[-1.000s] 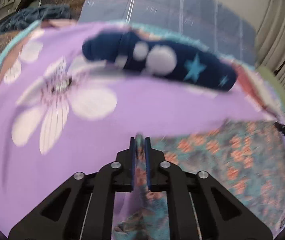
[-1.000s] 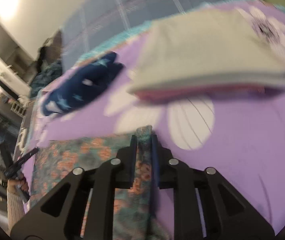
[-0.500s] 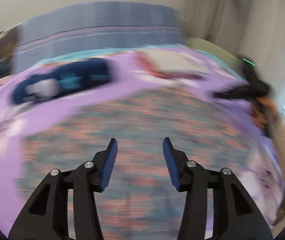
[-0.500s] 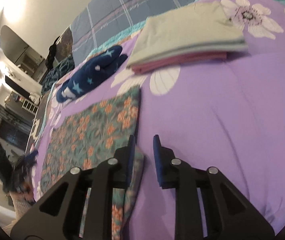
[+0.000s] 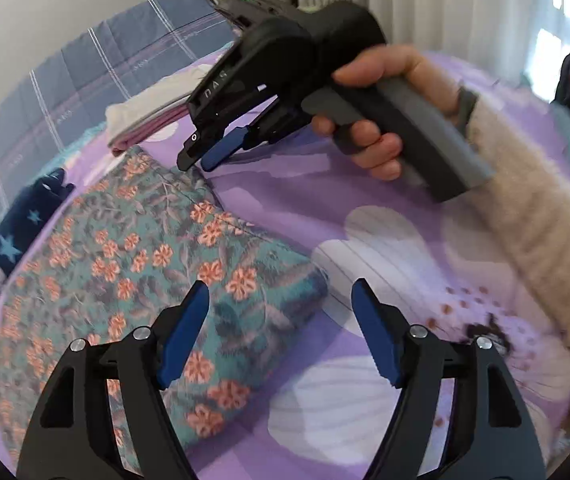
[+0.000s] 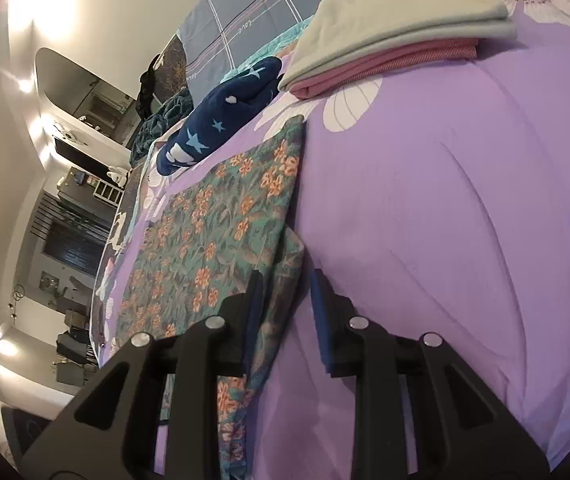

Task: Fold small clothes

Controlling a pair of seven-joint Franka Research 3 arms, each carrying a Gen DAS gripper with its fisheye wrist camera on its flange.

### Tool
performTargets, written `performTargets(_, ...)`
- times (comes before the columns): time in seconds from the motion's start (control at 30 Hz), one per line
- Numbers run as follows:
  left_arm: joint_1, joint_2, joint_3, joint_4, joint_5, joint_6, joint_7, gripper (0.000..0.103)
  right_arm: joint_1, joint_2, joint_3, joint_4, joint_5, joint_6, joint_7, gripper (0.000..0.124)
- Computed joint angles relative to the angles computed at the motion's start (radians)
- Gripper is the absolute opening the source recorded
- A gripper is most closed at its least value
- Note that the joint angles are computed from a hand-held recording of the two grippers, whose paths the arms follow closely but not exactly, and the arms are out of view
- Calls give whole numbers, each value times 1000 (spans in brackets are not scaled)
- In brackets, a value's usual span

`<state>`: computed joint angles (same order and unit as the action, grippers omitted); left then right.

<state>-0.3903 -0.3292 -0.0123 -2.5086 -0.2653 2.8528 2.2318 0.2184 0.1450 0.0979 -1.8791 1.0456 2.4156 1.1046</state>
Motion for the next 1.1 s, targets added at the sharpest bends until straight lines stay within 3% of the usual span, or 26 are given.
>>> performTargets(0.07, 41, 5, -47, -2, 67, 11, -58, 74, 4, 0, 1, -1, -12, 4, 1, 25)
performTargets(0.3, 56, -21, -76, -25, 183, 12, -125, 72, 17, -7, 2, 3, -64, 0, 1, 36)
performTargets(0.33, 62, -23, -85, -32, 205, 24, -139, 61, 18, -8, 1, 2, -76, 0, 5, 36)
performTargets(0.37, 62, -27, -90, -35, 223, 24, -153, 40, 19, -8, 1, 2, -84, 0, 11, 36)
performTargets(0.43, 65, -5, -90, -2, 236, -27, -189, 27, 17, -6, -1, 3, -84, -9, 23, 36)
performTargets(0.63, 54, 8, -74, 19, 204, -43, -186, 27, 17, -3, -1, 9, -103, -26, 34, 37)
performTargets(0.73, 58, -10, -84, 3, 214, -42, -211, 42, 17, 6, 4, 15, -91, -25, 22, 44)
performTargets(0.83, 55, -17, -84, -8, 230, -36, -214, 44, 18, 14, 11, 18, -55, -7, -9, 47)
performTargets(0.87, 60, -14, -88, -8, 243, -34, -220, 43, 24, 17, 14, 18, -55, 21, -12, 45)
performTargets(0.9, 66, -12, -92, -8, 254, -35, -230, 35, 31, 20, 16, 16, -61, 52, -4, 21)
performTargets(0.93, 49, -13, -76, -6, 232, -46, -220, 9, 36, 28, 15, 22, -74, 65, 18, 3)
performTargets(1.03, -24, -35, 7, 17, 75, -85, -150, 8, 19, 32, 26, 20, 21, 74, 31, 3)
performTargets(1.1, -57, -60, 52, 37, -28, -125, -96, 8, 5, 2, 38, 3, 153, 89, -81, 3)
